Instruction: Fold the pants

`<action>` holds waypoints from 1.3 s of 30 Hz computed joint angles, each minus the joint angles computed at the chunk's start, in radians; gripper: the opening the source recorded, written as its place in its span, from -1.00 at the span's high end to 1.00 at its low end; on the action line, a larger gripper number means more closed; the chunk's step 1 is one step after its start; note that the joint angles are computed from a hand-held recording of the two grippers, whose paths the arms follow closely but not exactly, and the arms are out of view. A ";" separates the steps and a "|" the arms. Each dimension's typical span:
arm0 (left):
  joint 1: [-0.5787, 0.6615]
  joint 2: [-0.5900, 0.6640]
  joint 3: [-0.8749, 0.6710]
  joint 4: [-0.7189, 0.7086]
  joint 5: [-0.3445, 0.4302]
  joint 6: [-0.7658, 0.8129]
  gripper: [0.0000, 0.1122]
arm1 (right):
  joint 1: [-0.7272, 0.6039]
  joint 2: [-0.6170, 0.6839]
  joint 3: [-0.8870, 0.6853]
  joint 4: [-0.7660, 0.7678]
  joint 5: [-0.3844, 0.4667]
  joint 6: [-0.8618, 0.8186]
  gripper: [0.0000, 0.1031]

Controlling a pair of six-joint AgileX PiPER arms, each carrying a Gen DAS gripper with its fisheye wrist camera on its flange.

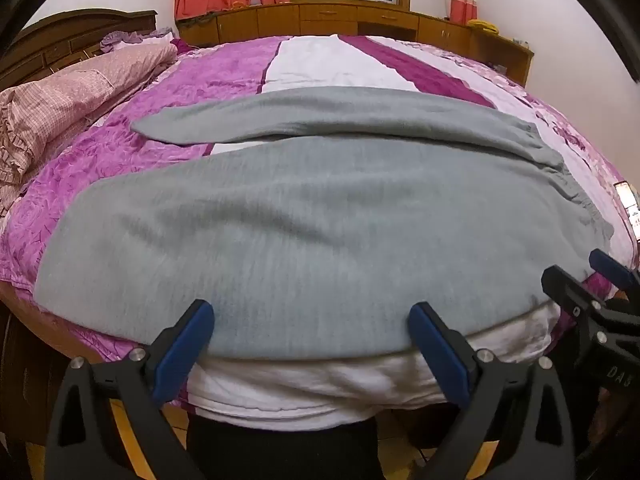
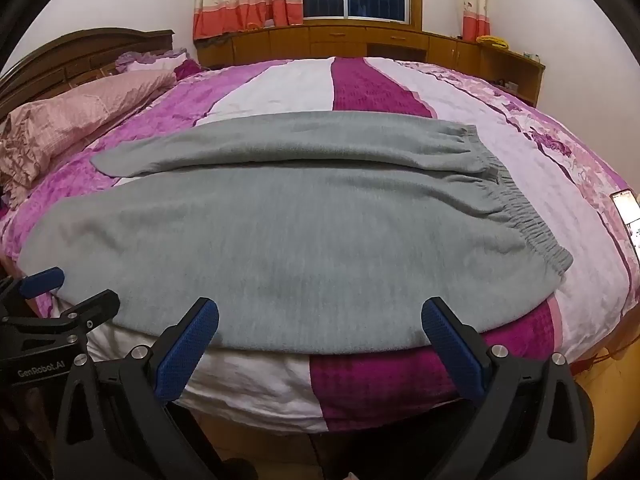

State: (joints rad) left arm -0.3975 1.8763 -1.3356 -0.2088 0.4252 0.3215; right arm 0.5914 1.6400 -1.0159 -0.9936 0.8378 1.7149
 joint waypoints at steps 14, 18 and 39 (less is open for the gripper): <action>0.005 0.025 -0.022 0.005 0.024 -0.010 -0.79 | -0.022 -0.003 0.041 -0.014 -0.055 0.047 -0.91; 0.004 0.025 -0.021 0.003 0.025 -0.011 -0.79 | -0.032 -0.010 0.032 0.011 -0.058 0.023 -0.91; 0.006 0.029 -0.026 0.001 0.031 -0.008 -0.79 | -0.037 -0.003 0.020 0.032 -0.060 0.001 -0.91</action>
State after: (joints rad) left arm -0.3912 1.9050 -1.3621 -0.2079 0.4561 0.3139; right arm 0.5549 1.6370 -0.9955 -0.9616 0.7780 1.7155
